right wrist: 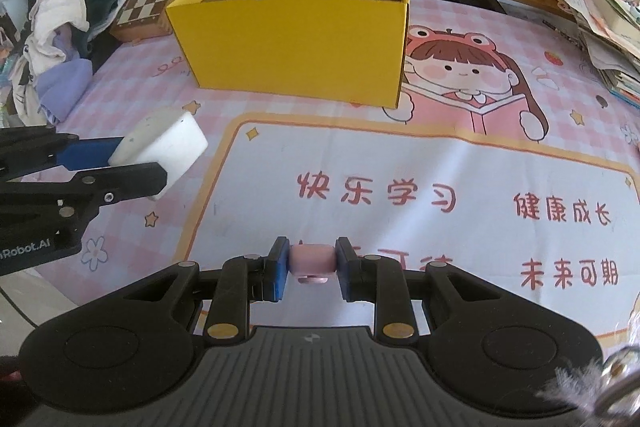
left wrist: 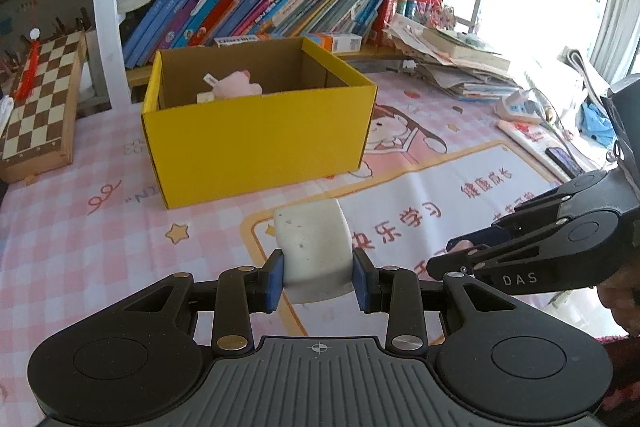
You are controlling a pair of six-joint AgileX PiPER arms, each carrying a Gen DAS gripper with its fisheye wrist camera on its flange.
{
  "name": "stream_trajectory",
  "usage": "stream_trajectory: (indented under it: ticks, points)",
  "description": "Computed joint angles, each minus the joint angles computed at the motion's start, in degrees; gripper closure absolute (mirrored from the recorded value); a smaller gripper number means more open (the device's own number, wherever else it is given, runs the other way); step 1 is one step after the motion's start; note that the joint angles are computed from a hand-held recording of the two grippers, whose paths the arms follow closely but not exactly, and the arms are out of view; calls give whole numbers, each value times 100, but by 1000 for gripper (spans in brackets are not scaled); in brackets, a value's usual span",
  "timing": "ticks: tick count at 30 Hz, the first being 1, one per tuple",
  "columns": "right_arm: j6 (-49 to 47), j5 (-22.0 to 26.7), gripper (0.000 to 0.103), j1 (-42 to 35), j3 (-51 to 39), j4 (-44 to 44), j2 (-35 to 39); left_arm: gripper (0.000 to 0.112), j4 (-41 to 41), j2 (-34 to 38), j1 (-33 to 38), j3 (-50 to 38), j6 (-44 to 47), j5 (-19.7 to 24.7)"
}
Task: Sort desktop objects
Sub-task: 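Lift the white cube and pink power bank and carry both over the box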
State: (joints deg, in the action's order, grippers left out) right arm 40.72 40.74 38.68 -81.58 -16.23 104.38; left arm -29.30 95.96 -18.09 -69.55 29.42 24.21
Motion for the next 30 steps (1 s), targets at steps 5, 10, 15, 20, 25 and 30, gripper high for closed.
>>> stream_trajectory:
  ticks: [5,10,15,20,25,30]
  points:
    - [-385,-39,80,-144,-146,198,29,79,135,141,-51,-279,-164,-38]
    - [-834,-77,80,-332,-341,492,111,79,528,405,-116,-824,-502,-90]
    - [-1316,-123,80,-544,-603,808,190,79,972,692,-150,-1406,-871,-110]
    - [-1768,-146,80,-741,-953,1079,266,79,1480,955,-177,-1904,-1295,-99]
    - [-2263,-179,80,-1007,-1450,1315,359,79,1983,1266,-159,-2417,-1701,-33]
    - [-2899,22,80,-1301,-2423,1614,707,79,2423,1670,-115,-3059,-2108,105]
